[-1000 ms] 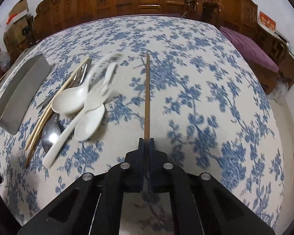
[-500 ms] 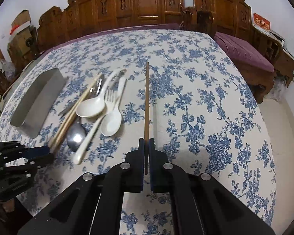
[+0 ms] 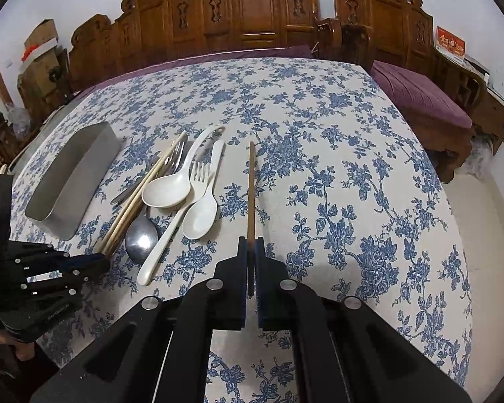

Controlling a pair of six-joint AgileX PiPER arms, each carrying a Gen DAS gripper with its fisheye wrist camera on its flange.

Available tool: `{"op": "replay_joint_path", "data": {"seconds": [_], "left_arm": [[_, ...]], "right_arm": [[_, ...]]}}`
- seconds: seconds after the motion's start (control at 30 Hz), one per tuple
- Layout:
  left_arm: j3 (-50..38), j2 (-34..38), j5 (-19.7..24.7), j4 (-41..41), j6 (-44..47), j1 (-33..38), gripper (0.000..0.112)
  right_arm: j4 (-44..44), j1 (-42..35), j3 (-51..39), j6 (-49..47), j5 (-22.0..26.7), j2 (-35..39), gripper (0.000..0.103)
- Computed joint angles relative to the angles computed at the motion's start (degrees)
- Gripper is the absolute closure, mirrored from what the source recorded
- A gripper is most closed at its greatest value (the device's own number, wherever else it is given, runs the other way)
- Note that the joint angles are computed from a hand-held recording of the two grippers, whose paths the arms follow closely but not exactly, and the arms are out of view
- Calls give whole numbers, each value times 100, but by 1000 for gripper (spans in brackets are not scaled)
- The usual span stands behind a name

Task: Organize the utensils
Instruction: 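Carry both held chopsticks over the grey metal tray with both tools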

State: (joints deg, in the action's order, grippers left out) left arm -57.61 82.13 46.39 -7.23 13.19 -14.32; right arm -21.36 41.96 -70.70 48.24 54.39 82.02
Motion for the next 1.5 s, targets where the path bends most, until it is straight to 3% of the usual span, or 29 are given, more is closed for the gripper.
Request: {"op": "replay_joint_path", "data": {"seconds": [0.5, 0.83, 1.13, 1.5], "left_arm": [[180, -1083, 279, -879, 852, 615, 108], [-196, -1225, 808, -1486, 1731, 1752, 108], [-541, -1081, 1256, -1857, 2507, 2930, 108], [-765, -600, 1318, -1883, 2862, 3702, 108]], "right_arm": [[-521, 340, -155, 308, 119, -34, 99], [-758, 810, -876, 233, 417, 109, 99], [-831, 1528, -1902, 169, 670, 758, 99], [-620, 1920, -3797, -326, 1112, 2086, 98]]}}
